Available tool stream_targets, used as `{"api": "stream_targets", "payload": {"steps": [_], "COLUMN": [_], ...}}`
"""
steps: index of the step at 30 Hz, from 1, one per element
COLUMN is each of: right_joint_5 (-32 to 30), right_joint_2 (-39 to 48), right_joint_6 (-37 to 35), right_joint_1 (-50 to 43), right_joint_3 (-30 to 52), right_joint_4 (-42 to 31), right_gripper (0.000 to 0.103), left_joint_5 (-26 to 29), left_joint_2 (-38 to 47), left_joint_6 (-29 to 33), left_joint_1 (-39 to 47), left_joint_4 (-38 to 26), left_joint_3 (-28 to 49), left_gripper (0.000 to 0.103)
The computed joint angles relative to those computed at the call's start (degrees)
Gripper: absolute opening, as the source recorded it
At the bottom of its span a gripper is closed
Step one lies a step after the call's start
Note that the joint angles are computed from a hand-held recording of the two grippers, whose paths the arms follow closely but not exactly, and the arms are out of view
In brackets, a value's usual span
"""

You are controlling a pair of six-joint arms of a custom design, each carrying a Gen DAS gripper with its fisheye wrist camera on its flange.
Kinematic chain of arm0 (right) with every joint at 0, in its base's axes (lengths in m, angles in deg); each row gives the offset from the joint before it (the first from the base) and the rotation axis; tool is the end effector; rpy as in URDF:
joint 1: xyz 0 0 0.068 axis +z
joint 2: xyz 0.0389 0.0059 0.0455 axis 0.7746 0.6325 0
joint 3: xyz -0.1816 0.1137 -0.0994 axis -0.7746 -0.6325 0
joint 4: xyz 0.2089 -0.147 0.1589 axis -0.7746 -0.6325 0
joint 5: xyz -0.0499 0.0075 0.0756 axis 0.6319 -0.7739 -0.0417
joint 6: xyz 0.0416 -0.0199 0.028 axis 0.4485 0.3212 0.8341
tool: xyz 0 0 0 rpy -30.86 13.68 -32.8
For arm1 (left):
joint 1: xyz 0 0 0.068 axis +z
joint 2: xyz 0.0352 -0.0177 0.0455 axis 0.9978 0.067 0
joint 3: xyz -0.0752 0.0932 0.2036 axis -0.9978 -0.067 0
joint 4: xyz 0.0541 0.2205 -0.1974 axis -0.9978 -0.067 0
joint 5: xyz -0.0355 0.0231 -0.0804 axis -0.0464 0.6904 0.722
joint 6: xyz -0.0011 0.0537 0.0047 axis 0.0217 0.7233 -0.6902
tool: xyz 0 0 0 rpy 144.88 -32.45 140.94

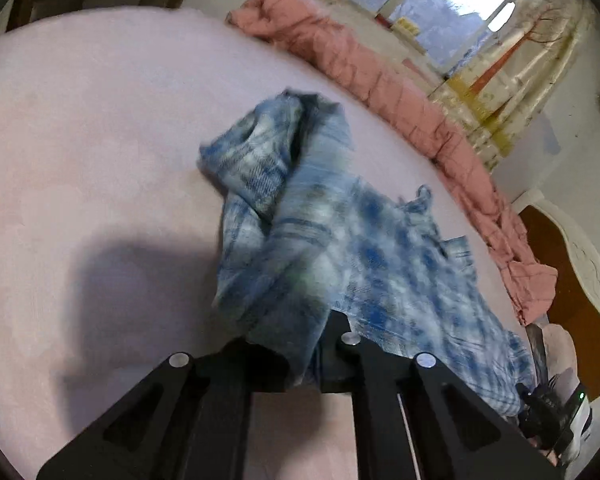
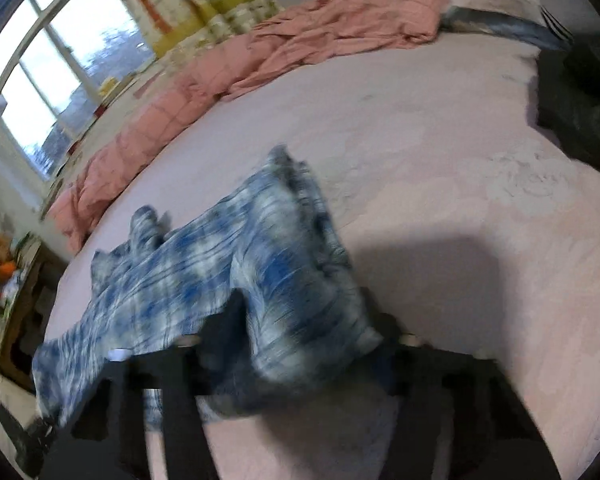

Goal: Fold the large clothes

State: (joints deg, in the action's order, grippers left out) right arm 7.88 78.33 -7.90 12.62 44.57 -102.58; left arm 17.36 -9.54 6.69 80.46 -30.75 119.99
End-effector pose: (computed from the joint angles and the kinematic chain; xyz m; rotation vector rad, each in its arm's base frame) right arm 0.2017 -0.1388 0.2078 0.8294 2.1869 0.3254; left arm 0.2636 -0.0345 0.1907 -0.3811 2.2421 -0.6101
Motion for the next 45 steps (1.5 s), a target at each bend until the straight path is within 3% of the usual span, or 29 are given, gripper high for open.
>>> {"api": "stream_targets", "payload": {"steps": [1,3,9,12,15,18,19,20,23,24,25,30,32,34,38,40,43,45], "right_joint_5": [-2.95,-6.01,-10.88,-12.41,-9.66,-8.67,-10.29,-10.34,-6.69,-5.95,-6.99,-16.26,-17.11,-17.72,-24.40,-25.22,-23.66,-16.26], "right_joint_2": [0.06,-2.87,-14.07,-19.27,-22.64,-22.00,-21.23,-20.42,-19.56,-19.46,-18.93,-11.11,-11.89,-14.54,-11.16,-12.00,-18.55,-27.02], "right_joint_6": [0.07,-1.65,-9.57,-15.53,-19.33,-19.95,-21.40,-21.68,-21.37,-21.70,-22.86,-29.45,-31.04,-32.01,-37.32,-34.60,-21.97,-13.28], "right_joint_1": [-1.27,-3.16,-9.65,-12.87,-12.91,-12.88,-14.71,-14.97,-14.85,-15.30,-16.68,-22.49,-22.75,-23.37,-25.40,-23.92,-21.21,-16.89], "right_joint_3": [0.03,-0.06,1.34,0.58,-1.38,-1.53,-1.30,-0.95,-1.24,-1.44,-1.54,0.43,-0.29,-1.05,-1.00,-2.07,-6.62,-9.90], "right_joint_4": [-0.13,-2.42,-15.74,-21.80,-24.14,-24.28,-25.06,-25.19,-24.05,-23.91,-24.23,-30.67,-31.90,-33.50,-40.09,-38.39,-29.86,-24.57], "right_gripper": [0.017,0.011,0.010,0.010,0.011,0.014,0.017,0.021,0.048,0.057,0.059,0.066,0.066,0.068,0.069,0.069,0.067,0.058], "left_joint_5": [-2.45,-4.22,-3.44,-5.51,-16.73,-35.52,-40.93,-45.50,-52.73,-52.66,-51.84,-43.47,-39.12,-36.15,-32.72,-32.33,-29.75,-28.39], "left_joint_2": [-5.39,-13.54,-29.86,-31.68,-30.67,-29.93,-30.46,-31.11,-35.10,-36.92,-38.95,-45.42,-45.33,-42.09,-30.82,-25.92,-21.36,-19.11], "left_joint_6": [1.25,2.70,4.37,4.73,2.29,2.18,1.61,0.83,1.41,2.27,3.00,4.80,5.54,5.02,2.68,2.46,1.87,-0.44], "left_joint_1": [-1.30,-2.98,-0.65,-0.93,-7.86,-20.59,-24.10,-26.72,-30.11,-30.08,-29.78,-30.29,-31.03,-32.90,-35.64,-36.20,-34.38,-32.93], "left_joint_4": [-1.45,-6.31,-22.37,-26.43,-27.44,-29.17,-29.48,-29.67,-28.68,-28.22,-27.73,-25.36,-23.06,-20.23,-15.11,-13.30,-12.90,-14.01], "left_joint_3": [-1.73,-2.85,-4.67,-6.84,-6.85,-4.78,-4.62,-4.60,-5.69,-6.14,-6.69,-8.77,-9.81,-9.65,-7.87,-7.03,-5.89,-5.67], "left_gripper": [0.005,0.005,0.005,0.011,0.022,0.035,0.051,0.065,0.074,0.076,0.077,0.078,0.078,0.077,0.077,0.077,0.077,0.076]}}
